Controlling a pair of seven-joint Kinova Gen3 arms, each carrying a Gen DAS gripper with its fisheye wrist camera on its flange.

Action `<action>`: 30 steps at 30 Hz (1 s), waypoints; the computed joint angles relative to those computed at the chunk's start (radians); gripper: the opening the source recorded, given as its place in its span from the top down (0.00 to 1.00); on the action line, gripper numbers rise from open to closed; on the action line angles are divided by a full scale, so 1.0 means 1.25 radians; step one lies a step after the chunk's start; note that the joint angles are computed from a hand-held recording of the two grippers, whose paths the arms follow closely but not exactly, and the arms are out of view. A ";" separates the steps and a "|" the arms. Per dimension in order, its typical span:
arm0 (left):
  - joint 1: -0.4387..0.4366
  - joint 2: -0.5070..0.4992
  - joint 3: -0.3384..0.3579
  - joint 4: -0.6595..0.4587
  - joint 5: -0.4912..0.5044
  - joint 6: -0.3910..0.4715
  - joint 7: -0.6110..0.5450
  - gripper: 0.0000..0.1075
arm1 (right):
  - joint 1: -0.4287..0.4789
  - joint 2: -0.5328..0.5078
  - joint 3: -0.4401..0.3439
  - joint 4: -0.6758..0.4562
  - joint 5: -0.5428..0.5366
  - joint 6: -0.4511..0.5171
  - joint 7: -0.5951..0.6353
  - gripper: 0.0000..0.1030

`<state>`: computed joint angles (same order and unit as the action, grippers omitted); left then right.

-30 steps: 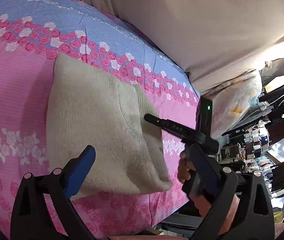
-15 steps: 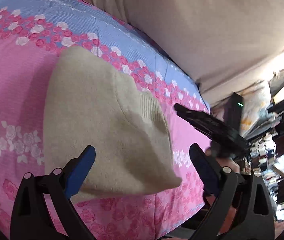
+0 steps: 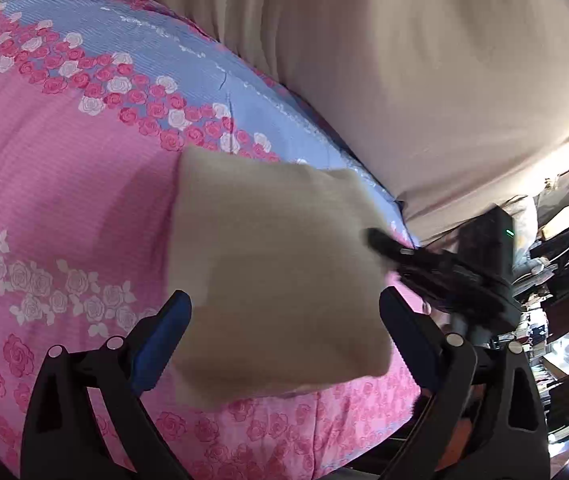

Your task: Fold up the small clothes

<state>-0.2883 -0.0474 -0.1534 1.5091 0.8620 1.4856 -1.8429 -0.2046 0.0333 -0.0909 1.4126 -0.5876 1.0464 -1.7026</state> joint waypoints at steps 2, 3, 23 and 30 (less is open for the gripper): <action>0.001 0.006 0.000 -0.007 0.000 0.012 -0.006 0.14 | -0.012 -0.028 0.030 0.036 0.065 0.012 -0.005 0.92; 0.003 0.012 0.004 -0.010 -0.002 0.017 -0.011 0.14 | -0.027 -0.026 0.060 0.062 0.096 0.030 -0.009 0.91; 0.157 0.177 0.179 -0.179 -0.091 0.006 0.051 0.13 | 0.158 -0.239 0.068 0.520 -0.299 -0.021 0.049 0.44; 0.251 0.229 0.222 -0.188 -0.194 0.002 0.078 0.14 | 0.186 -0.222 -0.032 0.491 -0.278 -0.101 0.070 0.93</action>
<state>0.0254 0.2394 0.1241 1.2737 0.6197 1.4878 -1.7449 0.0280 -0.2443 -0.1312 2.0269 -0.9351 0.9199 -1.6156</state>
